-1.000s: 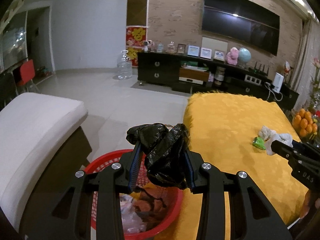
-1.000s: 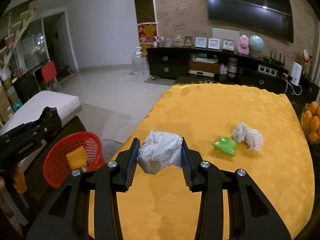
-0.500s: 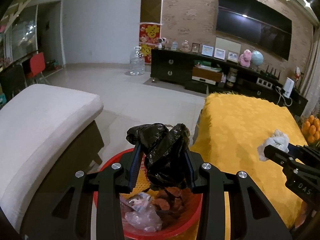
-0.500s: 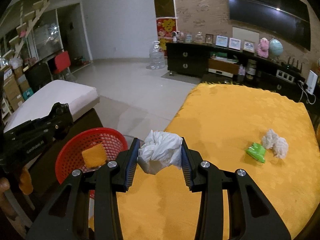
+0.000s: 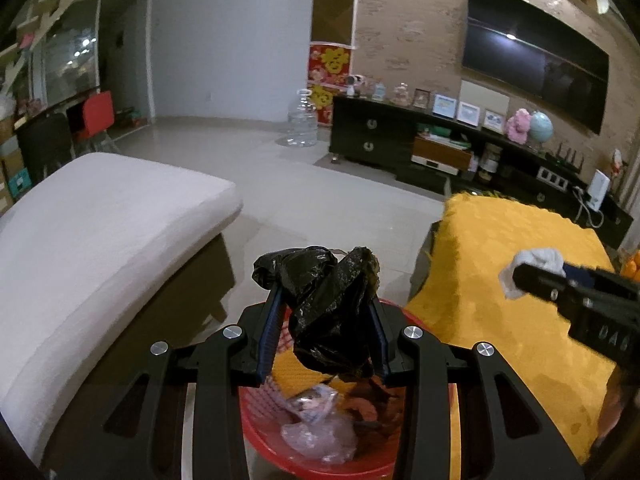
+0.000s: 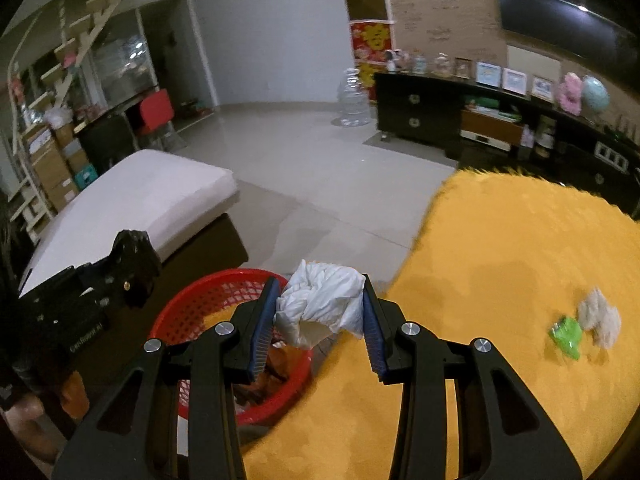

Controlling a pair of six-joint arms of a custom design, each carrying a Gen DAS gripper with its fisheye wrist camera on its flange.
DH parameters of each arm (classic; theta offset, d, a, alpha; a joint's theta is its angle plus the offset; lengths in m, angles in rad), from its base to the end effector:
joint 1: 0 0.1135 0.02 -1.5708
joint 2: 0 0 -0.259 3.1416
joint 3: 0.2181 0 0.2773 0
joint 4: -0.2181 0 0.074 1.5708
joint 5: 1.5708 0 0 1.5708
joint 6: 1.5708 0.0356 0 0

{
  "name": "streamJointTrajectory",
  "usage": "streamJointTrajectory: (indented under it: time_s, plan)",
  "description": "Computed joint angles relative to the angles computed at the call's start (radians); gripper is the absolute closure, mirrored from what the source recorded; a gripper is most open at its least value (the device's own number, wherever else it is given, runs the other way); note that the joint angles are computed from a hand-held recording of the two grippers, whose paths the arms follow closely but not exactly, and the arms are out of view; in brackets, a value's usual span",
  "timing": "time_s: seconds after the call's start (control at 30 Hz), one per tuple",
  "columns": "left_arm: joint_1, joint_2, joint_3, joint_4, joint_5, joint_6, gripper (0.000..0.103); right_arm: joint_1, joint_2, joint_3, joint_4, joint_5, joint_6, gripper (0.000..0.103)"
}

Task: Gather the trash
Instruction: 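Carry the black bag and white tissue over the red wastebasket, then open both tools to drop the bag and tissue into the wastebasket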

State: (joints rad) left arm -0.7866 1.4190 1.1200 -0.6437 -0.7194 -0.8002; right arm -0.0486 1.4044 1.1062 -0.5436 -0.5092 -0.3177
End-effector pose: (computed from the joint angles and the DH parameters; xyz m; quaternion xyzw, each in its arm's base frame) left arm 0.2401 -0.2075 0.2656 -0.1148 0.8895 0.0287 0.4414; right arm 0.3240 0.0016 0.2684 -0.2103 0.8840 0.1685 0.3821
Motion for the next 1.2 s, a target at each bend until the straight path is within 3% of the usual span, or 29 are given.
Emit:
streamJointTrajectory:
  time_s: [0.3, 0.73, 0.87, 1.0, 1.2]
  plan:
    - [0.081, 0.035, -0.037, 0.017, 0.115, -0.01, 0.067, 0.075, 0.089, -0.012, 0.037, 0.011, -0.008, 0.064]
    - [0.07, 0.083, -0.022, -0.024, 0.136, -0.005, 0.065, 0.148, 0.091, -0.055, 0.032, 0.033, -0.006, 0.063]
    - [0.067, 0.076, -0.025, -0.023, 0.14, 0.001, 0.058, 0.15, 0.091, -0.057, 0.033, 0.025, 0.001, 0.053]
    - [0.072, 0.061, -0.034, -0.021, 0.14, -0.011, 0.042, 0.138, 0.089, -0.053, 0.032, 0.009, 0.014, 0.04]
    - [0.071, 0.019, -0.054, -0.012, 0.109, -0.027, 0.031, 0.102, 0.083, -0.044, 0.027, -0.001, 0.02, 0.039]
